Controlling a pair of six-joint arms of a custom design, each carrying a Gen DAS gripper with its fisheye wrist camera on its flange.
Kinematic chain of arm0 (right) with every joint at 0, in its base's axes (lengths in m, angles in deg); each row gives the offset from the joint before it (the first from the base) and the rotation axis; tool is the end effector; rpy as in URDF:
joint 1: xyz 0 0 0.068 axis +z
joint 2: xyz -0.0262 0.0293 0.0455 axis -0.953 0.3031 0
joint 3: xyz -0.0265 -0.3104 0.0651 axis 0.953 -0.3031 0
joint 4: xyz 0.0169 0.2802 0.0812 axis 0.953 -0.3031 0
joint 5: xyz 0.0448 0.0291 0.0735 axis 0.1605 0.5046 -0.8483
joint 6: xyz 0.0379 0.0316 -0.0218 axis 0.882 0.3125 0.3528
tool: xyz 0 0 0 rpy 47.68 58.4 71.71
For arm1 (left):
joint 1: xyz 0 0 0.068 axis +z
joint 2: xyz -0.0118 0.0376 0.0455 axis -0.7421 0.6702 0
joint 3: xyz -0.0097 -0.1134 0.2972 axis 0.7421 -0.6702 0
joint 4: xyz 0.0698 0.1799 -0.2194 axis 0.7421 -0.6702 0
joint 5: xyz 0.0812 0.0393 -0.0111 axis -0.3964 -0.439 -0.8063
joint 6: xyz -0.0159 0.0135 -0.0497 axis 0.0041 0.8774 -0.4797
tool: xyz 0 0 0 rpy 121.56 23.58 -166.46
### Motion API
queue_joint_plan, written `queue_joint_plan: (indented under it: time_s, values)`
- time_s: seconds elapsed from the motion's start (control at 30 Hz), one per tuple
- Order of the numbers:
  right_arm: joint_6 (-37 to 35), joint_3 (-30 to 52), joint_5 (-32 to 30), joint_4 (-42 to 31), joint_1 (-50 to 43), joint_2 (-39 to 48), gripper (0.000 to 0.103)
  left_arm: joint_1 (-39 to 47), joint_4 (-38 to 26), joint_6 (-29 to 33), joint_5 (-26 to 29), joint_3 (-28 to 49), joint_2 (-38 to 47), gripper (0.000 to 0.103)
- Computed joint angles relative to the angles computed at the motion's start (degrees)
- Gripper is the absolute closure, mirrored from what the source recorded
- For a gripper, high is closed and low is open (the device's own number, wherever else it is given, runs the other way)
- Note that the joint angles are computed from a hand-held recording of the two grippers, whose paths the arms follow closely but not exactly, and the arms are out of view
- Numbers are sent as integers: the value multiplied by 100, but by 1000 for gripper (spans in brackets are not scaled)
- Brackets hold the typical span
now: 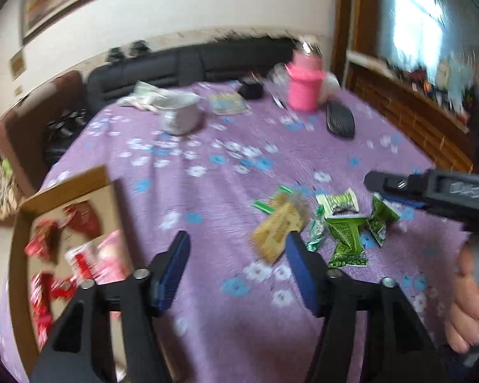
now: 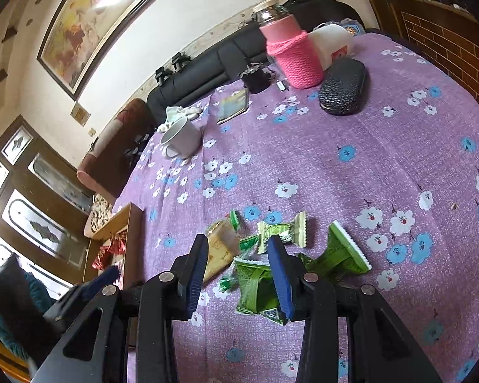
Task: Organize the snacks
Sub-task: 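Open both tools over the box and swing them back toward the loose snacks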
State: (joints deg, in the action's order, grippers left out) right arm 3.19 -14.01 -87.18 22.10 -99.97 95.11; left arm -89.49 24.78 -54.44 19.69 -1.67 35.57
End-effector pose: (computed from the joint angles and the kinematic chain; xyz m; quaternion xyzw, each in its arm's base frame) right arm 0.1501 -0.0532 0.0433 0.1384 0.8942 0.2494 0.3451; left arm 0.1572 -0.1262 0.0429 0.1665 0.9128 -0.0492 0.3696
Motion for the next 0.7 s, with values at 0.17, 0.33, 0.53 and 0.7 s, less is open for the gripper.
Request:
queue_joint_plan:
  time_s: [0.17,0.33,0.53,0.7]
  values:
    - [-113,129,-257,-380,-298,-61,61,-343,-593,356,-703,1058,974,39]
    - [-160,144,-295,-479,-283,-71,61,-414,-942,759,-701,1627,1495,34]
    - [-89,116,-183,-252,-84,56,61,-356,-700,550,-627,1770,1762,47]
    - [50,0,-2,371,262,330,61,-180,-294,289,-453,1398,1715,86]
